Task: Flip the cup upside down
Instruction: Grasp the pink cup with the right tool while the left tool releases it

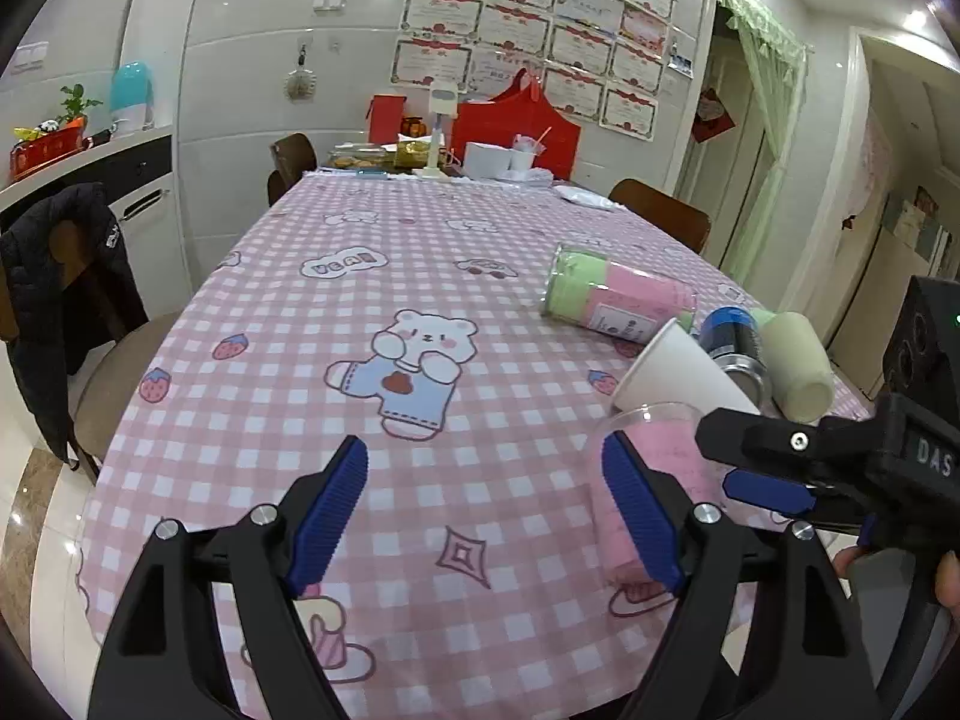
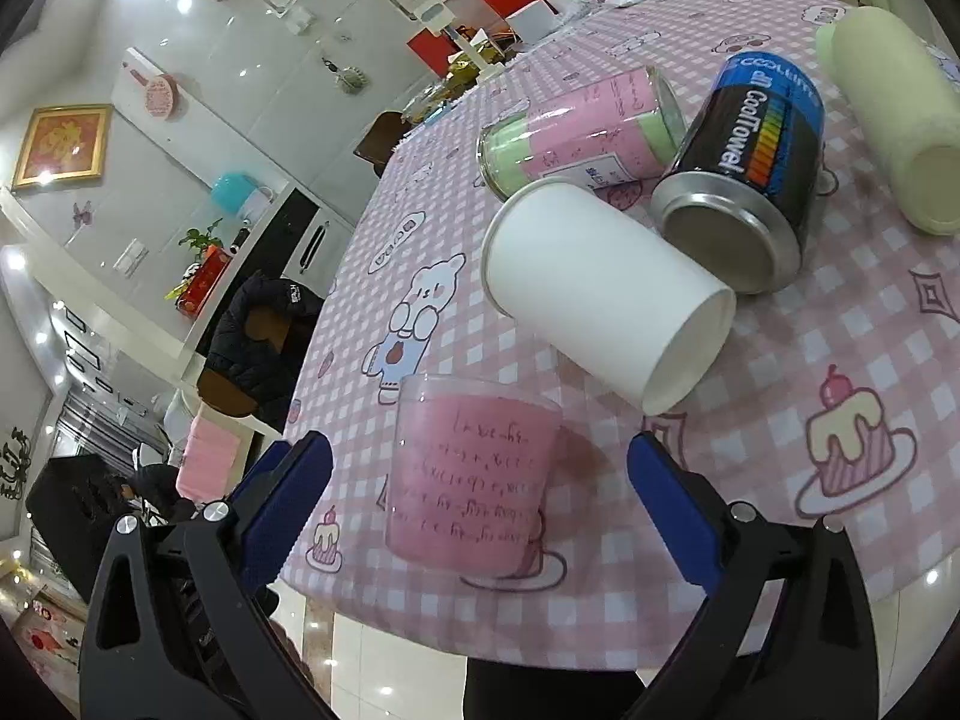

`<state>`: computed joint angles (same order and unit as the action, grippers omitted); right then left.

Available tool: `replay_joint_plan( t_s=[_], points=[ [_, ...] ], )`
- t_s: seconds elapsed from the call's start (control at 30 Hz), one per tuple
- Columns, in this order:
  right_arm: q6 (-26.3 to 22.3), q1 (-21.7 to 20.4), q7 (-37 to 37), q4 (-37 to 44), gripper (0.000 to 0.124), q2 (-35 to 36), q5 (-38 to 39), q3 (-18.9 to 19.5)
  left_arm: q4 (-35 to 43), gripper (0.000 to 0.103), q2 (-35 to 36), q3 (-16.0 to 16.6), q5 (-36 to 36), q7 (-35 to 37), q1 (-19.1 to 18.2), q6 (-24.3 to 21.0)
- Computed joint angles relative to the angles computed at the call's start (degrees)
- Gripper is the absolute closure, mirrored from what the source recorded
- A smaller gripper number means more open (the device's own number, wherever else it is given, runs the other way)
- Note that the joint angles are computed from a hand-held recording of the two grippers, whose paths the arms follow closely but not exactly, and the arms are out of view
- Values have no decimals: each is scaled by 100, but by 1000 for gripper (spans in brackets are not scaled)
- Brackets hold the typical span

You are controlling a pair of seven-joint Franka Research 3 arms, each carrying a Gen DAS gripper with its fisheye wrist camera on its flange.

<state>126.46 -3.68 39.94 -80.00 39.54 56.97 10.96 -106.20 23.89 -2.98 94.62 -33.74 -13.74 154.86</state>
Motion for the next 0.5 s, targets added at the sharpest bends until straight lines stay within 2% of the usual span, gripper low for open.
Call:
replay_joint_plan(
  t_s=[0.23,0.43,0.5],
  points=[
    [4,101,117,282,31,251,-152,18,-56,24,-14,-14,104,-119,12,14],
    [-214,153,186,634,56,540,-457,48,-56,24,22,-19,-94,30,15,-10],
    [-299,127,158,721,58,605,-503,80,-67,24,23,-1,-78,2,9,21]
  ],
)
